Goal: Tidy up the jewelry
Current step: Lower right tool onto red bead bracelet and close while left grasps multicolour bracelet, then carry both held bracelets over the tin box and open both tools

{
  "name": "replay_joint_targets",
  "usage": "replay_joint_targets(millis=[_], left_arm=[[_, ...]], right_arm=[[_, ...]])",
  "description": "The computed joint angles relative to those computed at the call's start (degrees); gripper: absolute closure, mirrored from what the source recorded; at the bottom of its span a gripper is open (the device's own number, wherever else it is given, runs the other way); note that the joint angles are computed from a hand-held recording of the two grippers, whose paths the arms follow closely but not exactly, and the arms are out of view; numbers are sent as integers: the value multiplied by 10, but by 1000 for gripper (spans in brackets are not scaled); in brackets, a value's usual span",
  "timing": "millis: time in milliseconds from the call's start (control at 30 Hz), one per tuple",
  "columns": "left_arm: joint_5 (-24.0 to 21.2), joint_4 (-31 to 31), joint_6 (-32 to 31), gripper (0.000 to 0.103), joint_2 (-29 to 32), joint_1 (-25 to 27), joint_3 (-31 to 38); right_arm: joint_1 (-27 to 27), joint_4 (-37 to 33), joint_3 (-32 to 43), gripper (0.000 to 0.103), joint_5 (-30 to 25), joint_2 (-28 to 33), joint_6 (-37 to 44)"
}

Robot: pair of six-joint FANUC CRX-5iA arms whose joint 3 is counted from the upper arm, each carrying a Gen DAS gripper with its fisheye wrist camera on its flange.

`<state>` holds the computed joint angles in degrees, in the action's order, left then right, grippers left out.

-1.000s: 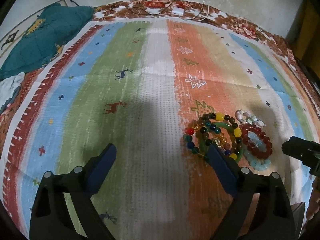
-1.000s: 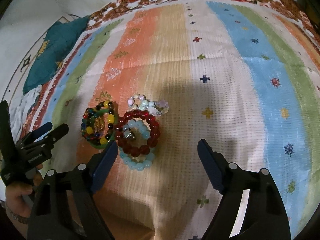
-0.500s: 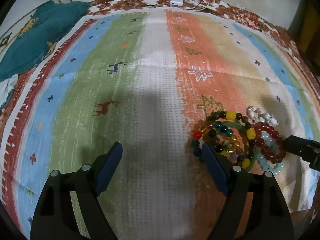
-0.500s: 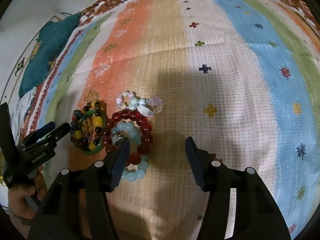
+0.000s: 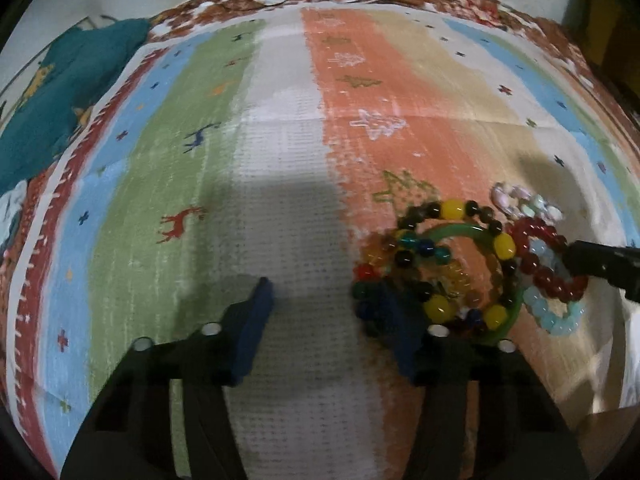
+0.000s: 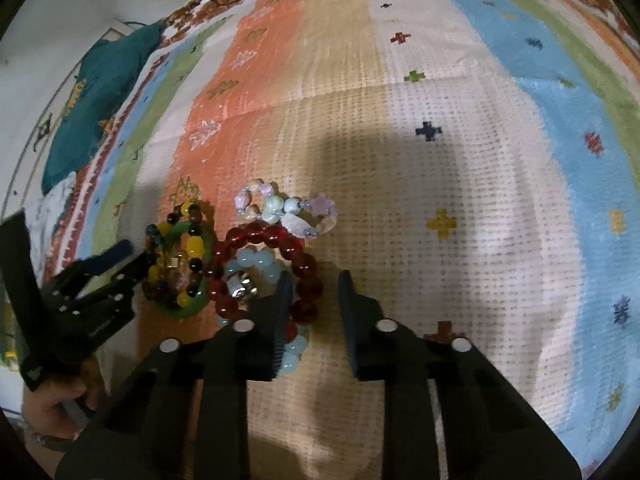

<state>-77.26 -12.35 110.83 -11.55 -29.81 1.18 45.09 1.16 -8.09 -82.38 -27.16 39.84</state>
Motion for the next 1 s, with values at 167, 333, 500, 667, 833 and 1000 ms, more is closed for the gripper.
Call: replay_joint_targets(millis=[167,333,500,667,833,1000], left_arm=[[-4,22,-10,94,-1,13,-2],[4,48,-22,94,-12,30,-14],[5,69,-21,94,-24,44,-18],[12,90,-21,94,-39,50,-21],[11,86,-15,94,-46,38,-10],[21,89,-10,94,-51,22,4]], right_arm=[[7,2,4,89,-3,1,7],[15,13,4,89,-8,1,7],[33,35,6,89,-16,0,7],[76,80,5,89,-35,-2,-2],[106,105,6,89,-48,-10,-13],[146,141,5,89,-62,-19,-28]])
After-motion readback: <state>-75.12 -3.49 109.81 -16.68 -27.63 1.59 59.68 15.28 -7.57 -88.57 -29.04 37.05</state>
